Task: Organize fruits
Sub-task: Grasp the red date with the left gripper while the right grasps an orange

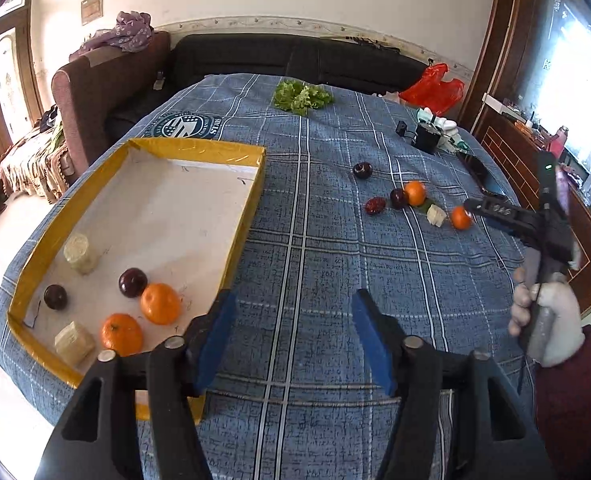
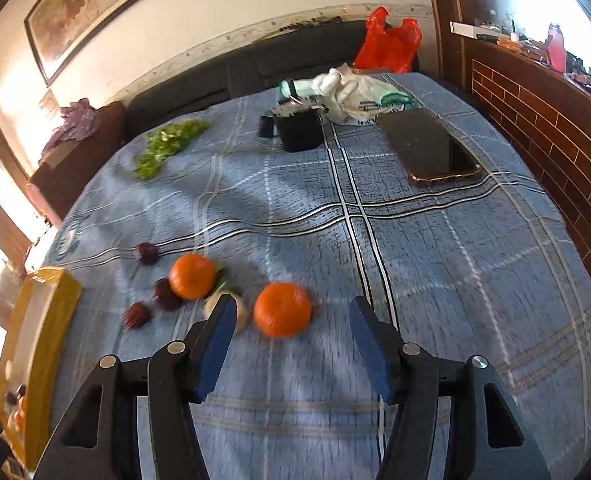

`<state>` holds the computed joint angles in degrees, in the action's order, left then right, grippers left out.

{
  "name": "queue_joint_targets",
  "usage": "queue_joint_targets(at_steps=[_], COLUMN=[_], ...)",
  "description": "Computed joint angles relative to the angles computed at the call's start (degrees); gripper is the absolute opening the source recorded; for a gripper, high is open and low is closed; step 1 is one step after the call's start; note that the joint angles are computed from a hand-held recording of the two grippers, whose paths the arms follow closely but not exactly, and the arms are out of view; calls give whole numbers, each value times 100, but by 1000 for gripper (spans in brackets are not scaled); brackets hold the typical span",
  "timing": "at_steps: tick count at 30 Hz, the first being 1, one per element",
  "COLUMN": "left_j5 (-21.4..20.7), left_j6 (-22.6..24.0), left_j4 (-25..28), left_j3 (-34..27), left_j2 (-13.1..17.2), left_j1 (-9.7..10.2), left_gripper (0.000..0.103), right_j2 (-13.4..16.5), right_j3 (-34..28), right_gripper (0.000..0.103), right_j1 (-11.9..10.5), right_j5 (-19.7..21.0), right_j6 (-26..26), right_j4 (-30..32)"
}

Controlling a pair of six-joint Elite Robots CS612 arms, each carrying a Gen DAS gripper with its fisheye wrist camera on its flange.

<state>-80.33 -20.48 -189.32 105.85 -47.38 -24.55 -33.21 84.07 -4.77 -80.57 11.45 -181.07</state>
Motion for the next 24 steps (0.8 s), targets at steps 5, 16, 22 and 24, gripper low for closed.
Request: queue_joint_targets(at_steps=[5,16,22,24], left_j5=[-199,-248,-255,-266], left_j6=[68,766,1175,1298], left_j4=[341,1478,1919,1954], left_j3=[-376,-2111,-2829,-2930], left_j2=[152,1090,1516,1587], left_j1=[22,-42,-78,-94], left_gripper=[64,64,64,64], right_j2=[219,221,198,193], right_j3=[-314,-229,-204,-192], right_gripper=[63,38,38,38], right_j1=[4,-80,-119,-126], right_j5=[71,404,578,624], right_j6=[-44,-4,65,85], right_j4=[300,35,13,-13])
